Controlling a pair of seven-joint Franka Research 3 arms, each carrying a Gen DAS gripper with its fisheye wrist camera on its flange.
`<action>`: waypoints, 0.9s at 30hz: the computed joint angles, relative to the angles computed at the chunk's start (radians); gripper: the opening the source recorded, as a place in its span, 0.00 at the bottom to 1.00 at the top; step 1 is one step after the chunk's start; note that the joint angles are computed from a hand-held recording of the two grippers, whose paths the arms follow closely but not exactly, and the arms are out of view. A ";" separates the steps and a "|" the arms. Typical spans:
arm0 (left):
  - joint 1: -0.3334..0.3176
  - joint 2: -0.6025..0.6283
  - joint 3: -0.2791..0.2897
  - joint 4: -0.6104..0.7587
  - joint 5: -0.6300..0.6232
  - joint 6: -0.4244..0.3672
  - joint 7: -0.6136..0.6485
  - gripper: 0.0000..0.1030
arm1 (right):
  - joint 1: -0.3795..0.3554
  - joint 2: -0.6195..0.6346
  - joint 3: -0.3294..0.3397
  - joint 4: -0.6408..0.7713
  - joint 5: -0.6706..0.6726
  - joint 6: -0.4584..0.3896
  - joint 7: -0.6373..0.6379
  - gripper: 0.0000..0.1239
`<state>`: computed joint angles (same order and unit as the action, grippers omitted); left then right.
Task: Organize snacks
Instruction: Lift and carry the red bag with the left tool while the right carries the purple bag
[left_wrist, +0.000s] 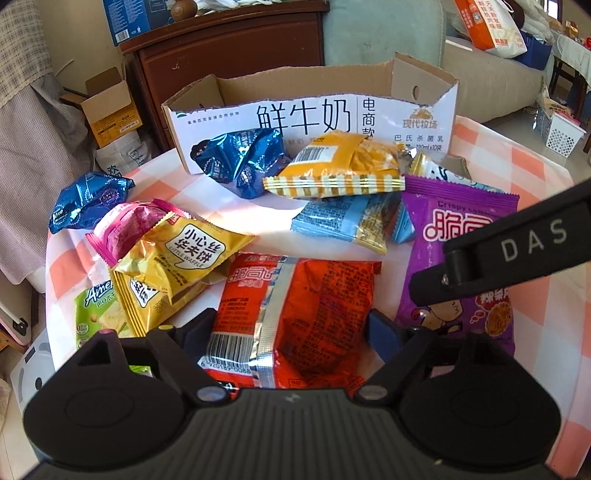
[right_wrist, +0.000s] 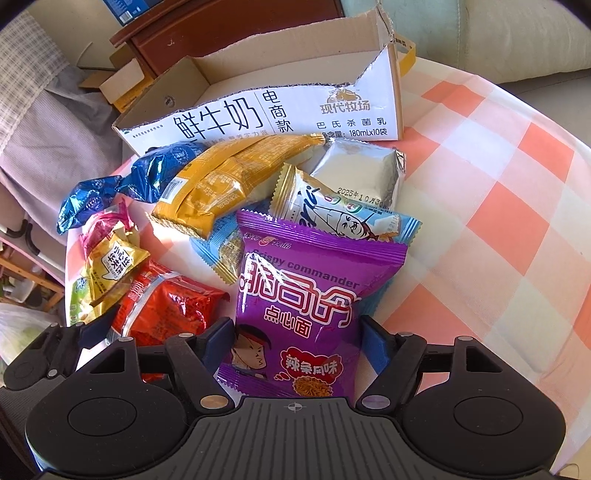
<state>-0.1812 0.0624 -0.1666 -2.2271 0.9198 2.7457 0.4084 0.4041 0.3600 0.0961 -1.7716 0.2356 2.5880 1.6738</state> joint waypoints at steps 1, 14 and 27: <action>0.003 -0.002 0.001 -0.004 -0.014 0.015 0.007 0.75 | -0.002 -0.001 0.001 -0.002 0.000 0.002 -0.008 0.58; 0.013 -0.060 -0.012 -0.047 -0.102 -0.011 0.009 0.69 | -0.017 -0.033 0.017 -0.039 0.023 0.010 -0.141 0.51; 0.016 -0.142 -0.053 -0.053 -0.079 -0.099 -0.022 0.69 | -0.027 -0.123 0.033 -0.119 0.078 0.080 -0.308 0.51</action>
<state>-0.1653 -0.0800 -0.2194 -2.2800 0.8413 2.6468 0.3864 0.3768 0.2372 0.1288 -1.8911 0.3136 2.6682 1.3653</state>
